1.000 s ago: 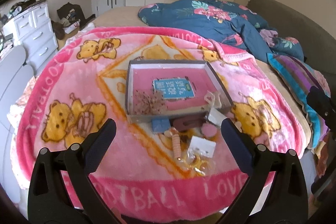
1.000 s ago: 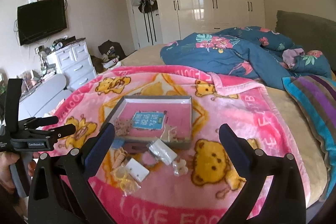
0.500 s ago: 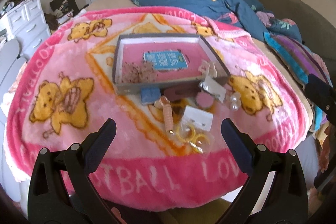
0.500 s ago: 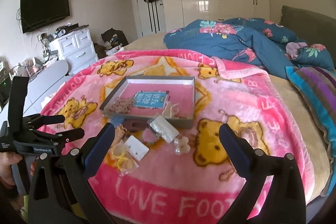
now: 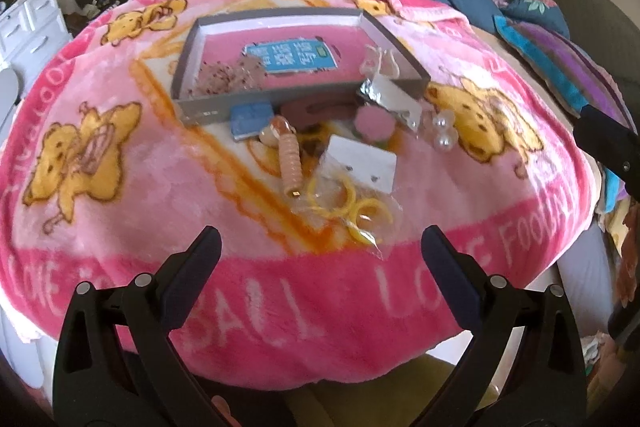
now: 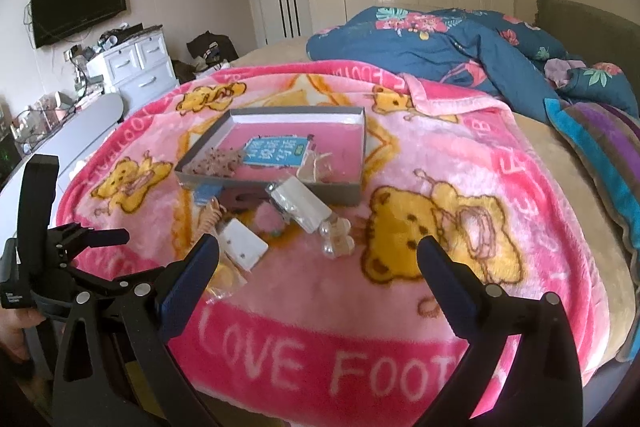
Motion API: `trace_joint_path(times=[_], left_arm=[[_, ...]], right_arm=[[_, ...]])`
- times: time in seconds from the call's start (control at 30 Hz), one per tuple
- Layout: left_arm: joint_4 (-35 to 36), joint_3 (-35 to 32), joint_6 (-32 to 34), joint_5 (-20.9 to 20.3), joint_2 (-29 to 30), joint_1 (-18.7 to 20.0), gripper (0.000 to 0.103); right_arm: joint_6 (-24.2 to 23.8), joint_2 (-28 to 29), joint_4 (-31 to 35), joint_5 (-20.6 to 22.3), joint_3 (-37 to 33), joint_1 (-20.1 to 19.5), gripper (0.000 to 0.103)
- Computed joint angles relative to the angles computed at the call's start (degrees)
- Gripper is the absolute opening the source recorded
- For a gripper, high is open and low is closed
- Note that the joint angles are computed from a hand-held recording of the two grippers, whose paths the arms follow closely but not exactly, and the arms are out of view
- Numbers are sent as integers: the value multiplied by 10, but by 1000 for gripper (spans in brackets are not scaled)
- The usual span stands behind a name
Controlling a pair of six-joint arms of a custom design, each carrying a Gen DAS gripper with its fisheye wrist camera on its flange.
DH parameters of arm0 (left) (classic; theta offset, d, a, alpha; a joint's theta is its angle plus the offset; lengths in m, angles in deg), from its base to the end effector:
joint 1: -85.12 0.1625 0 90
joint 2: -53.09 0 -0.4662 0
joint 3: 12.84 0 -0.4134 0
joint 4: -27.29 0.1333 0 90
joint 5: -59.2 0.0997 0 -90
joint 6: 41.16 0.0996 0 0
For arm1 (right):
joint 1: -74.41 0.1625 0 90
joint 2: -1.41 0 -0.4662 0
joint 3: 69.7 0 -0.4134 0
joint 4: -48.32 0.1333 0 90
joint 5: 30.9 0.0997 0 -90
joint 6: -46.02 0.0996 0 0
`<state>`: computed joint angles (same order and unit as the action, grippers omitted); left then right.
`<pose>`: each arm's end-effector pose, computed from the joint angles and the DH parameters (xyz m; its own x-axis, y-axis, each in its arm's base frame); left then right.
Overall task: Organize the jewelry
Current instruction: 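Withdraw both tools from the box toward the remaining jewelry, then grasp the bag of yellow hair ties with the left tool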
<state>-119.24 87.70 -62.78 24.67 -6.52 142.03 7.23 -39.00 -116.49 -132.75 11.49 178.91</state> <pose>-0.1796 -0.6700 0.2662 -0.7477 -0.1822 -0.6386 0.2693 0.7958 -0.5424 0.3109 -0.7513 0.1697 -0.6310 -0.6069 0.4832 -0.7733 0.5416 -0.3296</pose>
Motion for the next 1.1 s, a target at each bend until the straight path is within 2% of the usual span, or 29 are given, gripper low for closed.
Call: trace_joint_path(times=[0.33, 0.47, 0.57, 0.63, 0.7, 0.77, 0.87, 1.1], left_arm=[[7, 2, 0, -22, 7, 8, 94], [-1, 5, 4, -43, 9, 14, 94], [-17, 8, 11, -80, 9, 22, 93], [-29, 8, 20, -89, 13, 25, 90], [-42, 6, 28, -99, 19, 29, 79], [-42, -3, 23, -125, 24, 40, 73], [-62, -12, 19, -146, 34, 49, 72], [-79, -43, 0, -137, 59, 61, 70]], right_arm=[[-4, 3, 12, -8, 7, -9, 99], [-3, 8, 22, -12, 1, -12, 99], [-3, 13, 28, -15, -6, -15, 99], [-1, 16, 30, -18, -11, -16, 99], [3, 19, 37, -16, -16, -19, 99], [10, 23, 45, -16, -23, -20, 99], [13, 32, 54, -13, -37, -22, 99], [-16, 86, 81, -31, -118, -13, 99]])
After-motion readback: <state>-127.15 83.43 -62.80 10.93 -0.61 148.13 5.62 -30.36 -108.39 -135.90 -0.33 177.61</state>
